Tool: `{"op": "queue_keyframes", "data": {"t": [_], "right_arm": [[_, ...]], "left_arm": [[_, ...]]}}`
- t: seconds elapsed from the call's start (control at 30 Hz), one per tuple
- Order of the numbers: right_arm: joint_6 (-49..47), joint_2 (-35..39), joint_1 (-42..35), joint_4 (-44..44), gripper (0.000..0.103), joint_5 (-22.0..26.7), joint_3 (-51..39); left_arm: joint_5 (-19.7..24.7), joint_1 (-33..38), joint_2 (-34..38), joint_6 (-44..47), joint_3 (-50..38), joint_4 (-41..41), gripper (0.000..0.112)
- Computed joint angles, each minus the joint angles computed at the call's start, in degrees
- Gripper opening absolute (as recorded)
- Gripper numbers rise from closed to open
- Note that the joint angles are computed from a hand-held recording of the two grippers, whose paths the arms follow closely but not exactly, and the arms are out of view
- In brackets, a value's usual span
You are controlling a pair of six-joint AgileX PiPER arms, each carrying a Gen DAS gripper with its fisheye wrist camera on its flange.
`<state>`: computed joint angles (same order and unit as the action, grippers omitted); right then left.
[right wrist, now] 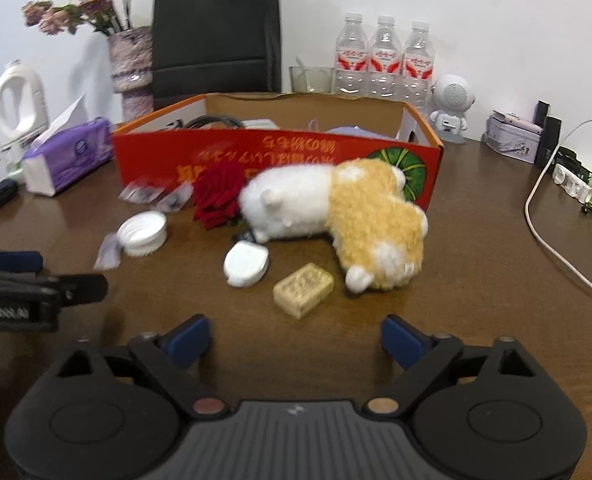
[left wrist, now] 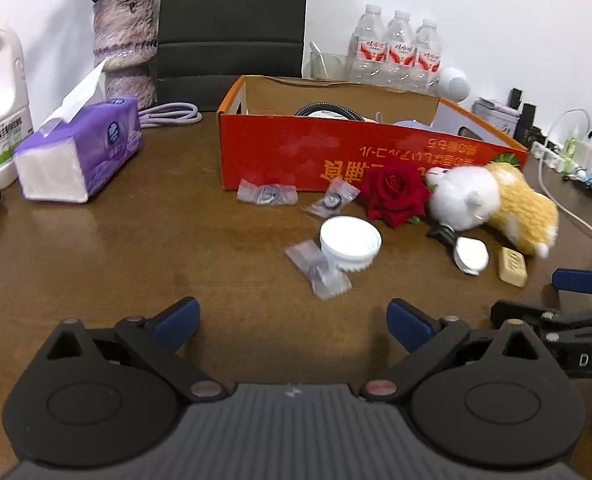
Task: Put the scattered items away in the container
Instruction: 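Grasp a small clear packet with the left tool while the right tool grasps the wooden block, then carry the clear packet and wooden block into the box and open both tools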
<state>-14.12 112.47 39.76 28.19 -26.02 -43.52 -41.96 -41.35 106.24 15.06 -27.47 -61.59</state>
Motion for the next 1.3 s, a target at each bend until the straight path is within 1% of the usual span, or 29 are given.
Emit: {"op": "queue_keyframes", "data": {"t": [0.03, 0.07, 0.1, 0.13, 0.17, 0.2, 0.27, 0.3, 0.33, 0.37, 0.43, 0.47, 0.5, 0.53, 0.6, 0.73, 0.83, 0.97, 1.07, 1.17, 1.3], "right_arm": [[-1.49, 0.41, 0.12, 2.07, 0.079, 0.22, -1.03], [-2.76, 0.82, 0.11, 3.96, 0.075, 0.53, -2.13], [-3.86, 1.19, 0.05, 5.65, 0.070, 0.83, -3.10], [-5.33, 1.48, 0.15, 7.78, 0.065, 0.91, -3.88], [-6.59, 1.71, 0.28, 9.50, 0.064, 0.87, -4.43], [-6.94, 1.82, 0.31, 10.02, 0.062, 0.68, -4.55], [-6.01, 1.90, 0.34, 8.88, 0.058, -0.06, -4.16], [-4.51, 1.85, 0.12, 7.15, 0.054, -0.27, -3.82], [-2.65, 1.79, -0.29, 4.84, 0.051, -0.39, -3.47], [-1.73, 1.74, -0.59, 3.43, 0.049, -0.52, -3.23], [-0.77, 1.61, -0.92, 2.24, 0.042, -0.82, -2.83], [-0.42, 1.55, -1.01, 1.82, 0.039, -1.05, -2.59], [0.09, 1.41, -1.15, 1.18, 0.031, -1.26, -2.28], [1.17, 1.23, -1.41, 0.04, 0.027, -1.43, -1.90], [3.97, 0.89, -2.02, -3.09, 0.025, -1.87, -0.96], [8.53, 0.07, -2.78, -8.07, 0.025, -3.17, 1.06], [9.84, -1.00, -2.51, -9.61, 0.024, -5.42, 3.26], [12.41, -3.24, -2.47, -12.69, 0.024, -7.76, 6.68], [14.15, -5.05, -1.98, -14.76, 0.024, -9.63, 9.55], [14.78, -6.45, -1.40, -15.81, 0.023, -10.35, 11.15], [14.40, -7.91, -1.04, -16.11, 0.023, -10.46, 11.38]], "left_arm": [[0.07, 0.38, 0.57, 1.12, -1.10, -0.48, 0.089], [0.10, 0.62, 1.12, 2.58, -2.26, -1.59, 0.086], [0.09, 0.81, 1.69, 4.25, -3.45, -3.05, 0.082], [-0.03, 0.92, 2.18, 5.92, -4.51, -4.56, 0.075], [-0.23, 1.01, 2.53, 7.29, -5.28, -5.68, 0.067], [-0.43, 1.22, 2.70, 7.55, -5.55, -5.80, 0.063], [-0.71, 1.75, 2.66, 5.78, -5.09, -3.93, 0.048], [-0.68, 2.27, 2.44, 3.96, -4.52, -1.99, 0.046], [-0.59, 3.11, 2.07, 0.77, -3.51, 1.34, 0.041], [-0.59, 3.80, 1.79, -1.61, -2.76, 3.88, 0.032], [-0.47, 4.43, 1.46, -2.70, -2.23, 5.41, 0.023], [-0.39, 4.72, 1.26, -3.38, -1.88, 6.46, 0.022], [-0.37, 4.92, 1.09, -4.03, -1.54, 7.40, 0.022], [-0.39, 5.01, 0.95, -4.49, -1.27, 8.02, 0.022], [-0.47, 5.16, 0.75, -5.45, -0.77, 9.14, 0.022], [-1.52, 4.60, 0.44, -6.78, 0.33, 9.44, 0.021], [-3.91, 3.06, 0.02, -7.68, 2.04, 8.74, 0.021], [-7.32, -0.31, -1.49, -9.62, 5.39, 7.77, 0.021], [-9.86, -4.53, -3.60, -10.15, 7.92, 5.68, 0.021], [-10.21, -6.69, -6.07, -9.91, 9.13, 5.52, 0.021], [-9.00, -6.30, -9.65, -9.10, 9.39, 7.80, 0.021]]}}
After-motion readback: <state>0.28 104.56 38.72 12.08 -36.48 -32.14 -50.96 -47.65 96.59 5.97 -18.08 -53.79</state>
